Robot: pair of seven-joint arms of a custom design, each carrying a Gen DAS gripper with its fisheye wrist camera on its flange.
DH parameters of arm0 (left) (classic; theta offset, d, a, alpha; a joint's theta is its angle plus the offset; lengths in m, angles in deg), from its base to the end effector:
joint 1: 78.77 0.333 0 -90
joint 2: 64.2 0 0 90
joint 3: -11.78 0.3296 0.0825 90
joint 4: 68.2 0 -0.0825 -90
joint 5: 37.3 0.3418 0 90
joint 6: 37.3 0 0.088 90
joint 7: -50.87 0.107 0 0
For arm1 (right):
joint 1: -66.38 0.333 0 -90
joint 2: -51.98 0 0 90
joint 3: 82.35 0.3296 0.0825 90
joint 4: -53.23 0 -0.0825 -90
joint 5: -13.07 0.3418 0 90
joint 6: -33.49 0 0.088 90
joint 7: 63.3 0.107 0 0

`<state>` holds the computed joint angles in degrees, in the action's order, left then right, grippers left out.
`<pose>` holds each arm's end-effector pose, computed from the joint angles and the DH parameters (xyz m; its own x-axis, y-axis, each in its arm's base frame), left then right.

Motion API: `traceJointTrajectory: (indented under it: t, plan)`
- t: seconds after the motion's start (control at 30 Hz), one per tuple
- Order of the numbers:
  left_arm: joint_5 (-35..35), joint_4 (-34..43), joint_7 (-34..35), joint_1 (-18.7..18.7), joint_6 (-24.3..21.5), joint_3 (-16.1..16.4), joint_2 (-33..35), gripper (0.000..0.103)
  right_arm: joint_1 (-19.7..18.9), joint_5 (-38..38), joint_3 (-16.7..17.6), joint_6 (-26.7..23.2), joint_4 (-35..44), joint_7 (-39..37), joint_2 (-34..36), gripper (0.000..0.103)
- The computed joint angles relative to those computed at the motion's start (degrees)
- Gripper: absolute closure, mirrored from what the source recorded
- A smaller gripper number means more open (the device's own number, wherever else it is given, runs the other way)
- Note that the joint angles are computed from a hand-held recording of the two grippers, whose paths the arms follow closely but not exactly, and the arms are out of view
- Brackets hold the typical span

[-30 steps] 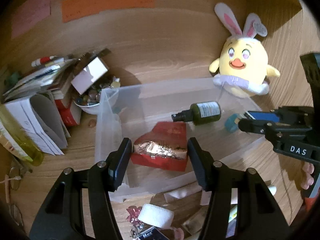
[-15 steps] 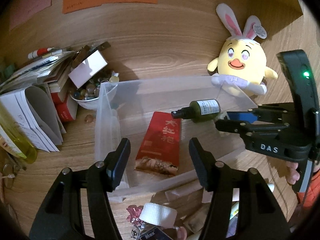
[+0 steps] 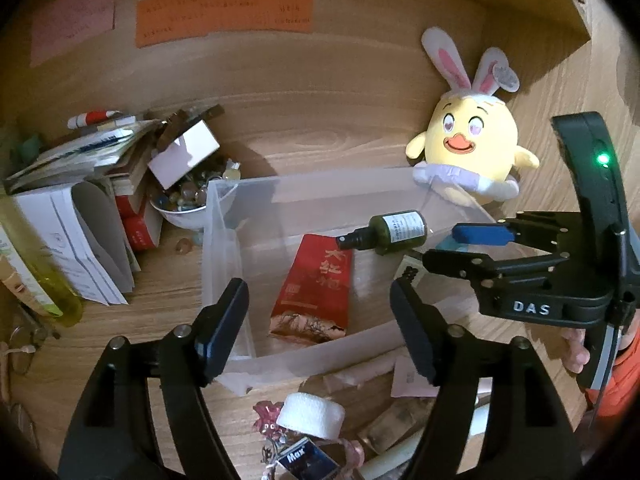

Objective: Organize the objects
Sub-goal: 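Lower the tea bag and domino into the clear box and open both grippers, then grasp the dark purple tube with the left gripper while the right grasps the teal bottle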

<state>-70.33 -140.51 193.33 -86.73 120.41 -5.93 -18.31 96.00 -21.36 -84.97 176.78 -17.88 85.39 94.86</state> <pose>0.7300 -0.2339 0.3941 -0.6911 -0.7178 0.0848 -0.5072 0.3979 -0.7645 0.6694 0.3581 0.4037 -0.1310 -0.9913 -0.0150 -0.7575 0.1098 -0.6436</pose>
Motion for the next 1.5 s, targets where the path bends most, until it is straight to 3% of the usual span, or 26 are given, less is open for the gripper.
traceJointTrajectory:
  t: [0.17,0.5,0.7,0.87,1.2,1.3,1.5]
  plan:
    - [-3.6,-6.0,5.0,2.4,5.5,-3.1,-3.4,0.014,2.8,-5.4,-2.4,2.4,-6.3,6.6,-4.6,0.043]
    - [-12.6,-16.8,16.3,7.3,10.1,-8.0,-10.8,0.006,5.8,-18.9,-3.4,5.4,-17.3,22.4,-12.7,0.027]
    - [-19.3,-21.2,21.9,9.4,10.4,-8.1,-14.6,0.005,5.8,-25.7,-1.9,5.3,-23.3,30.9,-16.7,0.025]
    - [-22.3,-23.7,23.9,9.0,11.8,-6.0,-16.3,0.004,4.9,-28.5,0.1,4.5,-27.3,35.8,-18.8,0.025]
    - [-18.5,-29.3,18.9,6.8,9.9,-0.5,-17.3,0.004,2.5,-26.8,2.5,9.3,-32.7,39.9,-18.5,0.025]
    - [-18.4,-31.5,20.1,7.3,9.9,-1.5,-17.9,0.004,3.2,-27.4,2.2,9.8,-34.0,42.0,-18.6,0.025]
    - [-26.3,-35.6,31.8,9.6,9.9,-7.1,-19.7,0.005,4.0,-29.3,2.6,9.5,-34.7,43.9,-18.4,0.025]
